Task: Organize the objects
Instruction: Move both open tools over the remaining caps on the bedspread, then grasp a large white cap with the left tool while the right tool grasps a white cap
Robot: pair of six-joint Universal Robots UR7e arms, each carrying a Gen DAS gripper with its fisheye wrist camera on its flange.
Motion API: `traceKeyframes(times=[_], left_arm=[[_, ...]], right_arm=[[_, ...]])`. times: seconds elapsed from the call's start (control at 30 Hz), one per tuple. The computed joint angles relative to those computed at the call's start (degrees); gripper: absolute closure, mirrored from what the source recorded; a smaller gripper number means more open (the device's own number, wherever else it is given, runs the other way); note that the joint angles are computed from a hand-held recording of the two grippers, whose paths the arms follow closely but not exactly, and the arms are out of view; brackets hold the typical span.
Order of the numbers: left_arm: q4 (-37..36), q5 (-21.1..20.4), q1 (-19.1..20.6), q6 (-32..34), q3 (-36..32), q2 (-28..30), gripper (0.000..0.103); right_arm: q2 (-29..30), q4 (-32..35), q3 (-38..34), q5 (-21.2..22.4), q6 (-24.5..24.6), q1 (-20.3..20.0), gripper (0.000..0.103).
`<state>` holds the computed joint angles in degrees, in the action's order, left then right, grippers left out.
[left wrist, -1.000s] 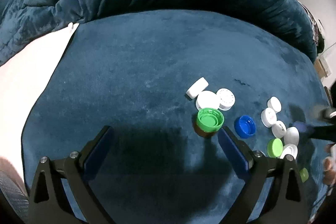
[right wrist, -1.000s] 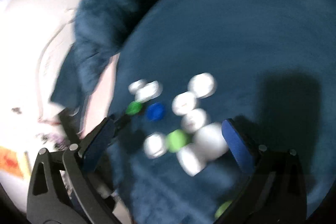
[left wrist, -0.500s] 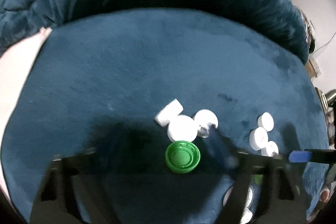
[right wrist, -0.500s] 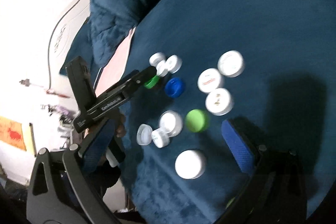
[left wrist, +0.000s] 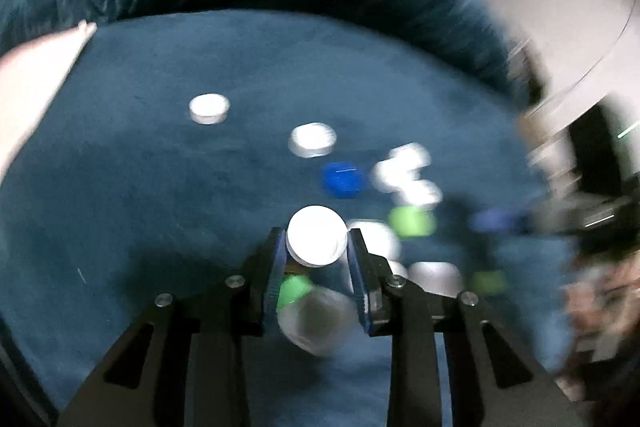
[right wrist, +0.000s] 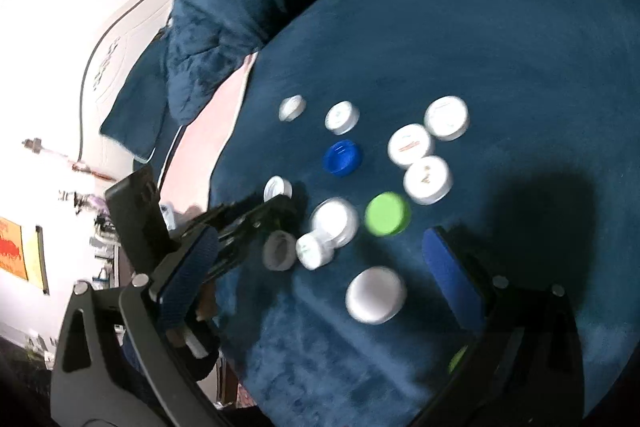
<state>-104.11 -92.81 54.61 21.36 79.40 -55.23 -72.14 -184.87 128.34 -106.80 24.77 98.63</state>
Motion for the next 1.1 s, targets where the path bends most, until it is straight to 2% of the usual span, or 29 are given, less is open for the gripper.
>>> traceKeyframes(times=[0.03,0.07,0.1,0.13,0.2,0.33,0.43,0.53,0.63,0.73,0.77,0.8,0.83,0.87,0.9,1.0,1.1], left_arm=[[-1.1,-0.5,0.1,0.0,0.5,-1.1,0.062],[-2.9,1.5,-0.2,0.2,1.5,-2.4,0.038],[-4.6,5.6,-0.7,-0.1,2.8,-3.5,0.016],[-4.1,7.3,-0.7,-1.5,2.7,-3.7,0.015],[0.0,6.9,0.6,-5.1,1.2,-4.0,0.014],[2.9,12.0,-0.1,-3.9,4.1,-7.6,0.014],[3.6,17.1,-1.3,-1.1,7.8,-11.0,0.014],[4.0,20.2,-2.2,0.3,10.6,-14.0,0.014],[3.8,22.9,-2.8,1.8,11.9,-15.7,0.014],[4.6,25.7,-3.1,2.8,12.4,-16.5,0.014],[4.8,26.0,-3.0,2.8,12.2,-16.5,0.014],[4.9,25.9,-2.9,2.5,11.7,-16.2,0.014],[4.8,25.8,-2.8,2.2,11.4,-15.9,0.014],[4.3,25.4,-2.8,1.9,11.1,-15.5,0.014],[3.7,24.7,-2.6,1.7,10.9,-15.2,0.014],[3.3,21.4,-2.2,-0.6,10.1,-13.1,0.014],[2.4,17.8,-2.3,-1.4,10.7,-11.1,0.014]], right_arm=[[0.3,0.3,-0.3,-0.3,-0.2,0.9,0.000],[0.5,0.8,-0.4,-1.3,-0.3,2.1,0.000],[0.6,1.1,-0.5,-1.8,-0.2,2.8,0.000],[0.8,1.3,-0.6,-2.4,0.3,3.6,0.000],[1.7,1.2,-0.8,-4.1,1.5,5.0,0.000],[3.5,3.0,-1.9,-7.8,2.5,7.7,0.000],[5.1,8.5,-4.2,-13.7,3.2,9.1,0.000],[6.4,14.9,-6.5,-19.2,5.7,9.3,0.000],[7.3,20.1,-8.2,-21.1,7.7,8.6,0.001],[9.3,24.6,-10.4,-23.0,6.4,8.2,0.003],[10.2,29.2,-12.0,-24.3,6.8,8.0,0.013],[10.7,33.1,-13.0,-24.8,7.7,7.8,0.033],[11.1,35.7,-13.6,-24.8,8.3,7.4,0.042],[11.4,35.8,-13.6,-25.7,7.8,7.6,0.046],[11.1,34.1,-13.0,-25.8,6.0,8.0,0.064],[8.8,30.9,-11.5,-25.4,6.0,9.3,0.062],[6.3,27.8,-9.5,-24.7,8.3,10.6,0.062]])
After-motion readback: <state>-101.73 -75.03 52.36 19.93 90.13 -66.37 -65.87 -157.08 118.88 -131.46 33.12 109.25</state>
